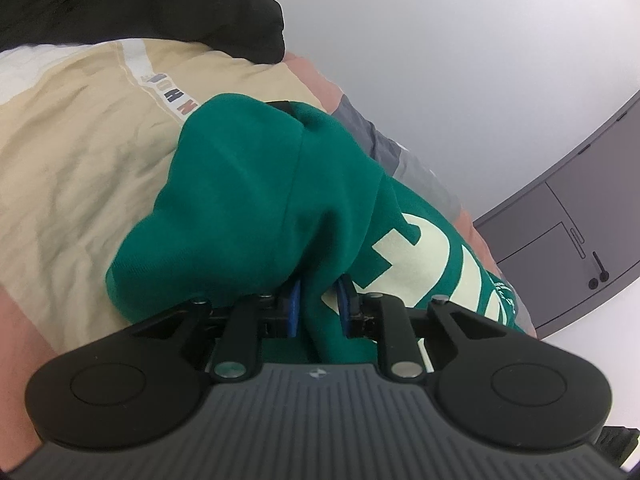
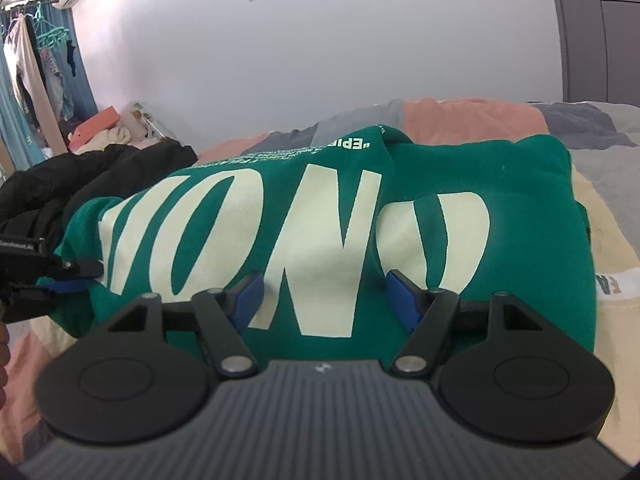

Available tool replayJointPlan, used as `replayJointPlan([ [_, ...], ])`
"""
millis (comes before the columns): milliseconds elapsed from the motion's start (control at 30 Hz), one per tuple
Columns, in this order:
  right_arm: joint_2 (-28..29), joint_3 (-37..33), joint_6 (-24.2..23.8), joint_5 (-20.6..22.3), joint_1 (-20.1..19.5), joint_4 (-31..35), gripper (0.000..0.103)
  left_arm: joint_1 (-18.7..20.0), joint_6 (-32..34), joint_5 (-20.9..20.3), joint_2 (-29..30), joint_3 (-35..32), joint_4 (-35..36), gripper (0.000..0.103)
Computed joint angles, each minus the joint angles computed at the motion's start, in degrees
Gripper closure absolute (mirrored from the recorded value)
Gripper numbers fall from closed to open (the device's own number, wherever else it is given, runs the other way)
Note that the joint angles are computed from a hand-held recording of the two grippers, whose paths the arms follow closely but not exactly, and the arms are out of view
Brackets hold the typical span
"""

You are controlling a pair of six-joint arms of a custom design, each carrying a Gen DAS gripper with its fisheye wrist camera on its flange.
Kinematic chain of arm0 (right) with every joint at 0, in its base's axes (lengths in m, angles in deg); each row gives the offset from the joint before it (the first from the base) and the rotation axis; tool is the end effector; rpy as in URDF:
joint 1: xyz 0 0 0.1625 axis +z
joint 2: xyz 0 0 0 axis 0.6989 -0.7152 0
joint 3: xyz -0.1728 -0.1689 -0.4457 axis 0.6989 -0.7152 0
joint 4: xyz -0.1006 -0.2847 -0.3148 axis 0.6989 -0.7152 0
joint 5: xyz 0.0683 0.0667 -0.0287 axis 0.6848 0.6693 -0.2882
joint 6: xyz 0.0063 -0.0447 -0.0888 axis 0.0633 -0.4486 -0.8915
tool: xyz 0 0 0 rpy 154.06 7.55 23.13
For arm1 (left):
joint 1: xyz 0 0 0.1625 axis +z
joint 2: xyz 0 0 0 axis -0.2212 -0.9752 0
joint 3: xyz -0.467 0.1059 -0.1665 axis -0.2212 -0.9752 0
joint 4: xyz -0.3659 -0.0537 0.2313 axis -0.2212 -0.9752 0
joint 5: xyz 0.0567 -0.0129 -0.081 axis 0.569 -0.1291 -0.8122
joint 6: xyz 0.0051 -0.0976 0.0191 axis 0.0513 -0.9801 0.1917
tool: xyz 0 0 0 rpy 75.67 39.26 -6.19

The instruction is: Fold large clothes

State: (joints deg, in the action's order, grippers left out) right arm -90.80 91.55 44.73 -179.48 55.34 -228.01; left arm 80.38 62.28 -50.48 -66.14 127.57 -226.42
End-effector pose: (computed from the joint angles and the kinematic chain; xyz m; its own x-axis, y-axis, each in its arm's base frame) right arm 0.2371 -0.8081 0.1408 -0.8717 -0.0195 0.4897 -0.4427 0.4599 -0.7697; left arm -0.1687 -0.8502 0.3317 -0.9914 0.0013 -0.1311 0.0903 0.7318 -0.6756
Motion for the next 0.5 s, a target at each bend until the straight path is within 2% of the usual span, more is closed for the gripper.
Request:
replayJointPlan([
  [33, -0.35, 0.76, 0.68, -0.31, 0.18, -0.47, 0.034, -0.22, 0.01, 0.54, -0.23, 0.29, 0.12, 0.077],
  [67, -0.67, 1.39, 1.19, -0.61, 0.34, -0.7, 0.034, -0.48, -0.1, 1.02, -0.59, 0.8, 0.13, 0.069],
  [100, -0.88, 1.74, 1.43, -1.18, 0.51, -0.71, 0.034, -0.6, -0.28, 0.94, -0.94, 1.34, 0.12, 0.051],
  [167, -1.67, 3.26, 2.61, -2.19, 1.01, -1.45, 0.034, -1.05, -1.58, 0.84, -2.07, 3.17, 0.16, 0.031],
  [233, -2.7, 4.88, 4.2, -2.09, 1.2, -1.64, 0.034, -1.45, -3.27, 0.59, -3.46, 5.07, 0.78, 0.026],
  [400, -4.46, 7.83, 8.93, -1.89, 1.4, -3.72, 0.032, -0.92, -9.73, -1.34, -6.24, 8.37, 0.6, 0.005],
  [500, -5.46, 9.35, 12.65, -0.42, 1.13, -4.38, 0.023, 0.5, -15.47, -4.08, -6.56, 7.9, 2.59, 0.003],
])
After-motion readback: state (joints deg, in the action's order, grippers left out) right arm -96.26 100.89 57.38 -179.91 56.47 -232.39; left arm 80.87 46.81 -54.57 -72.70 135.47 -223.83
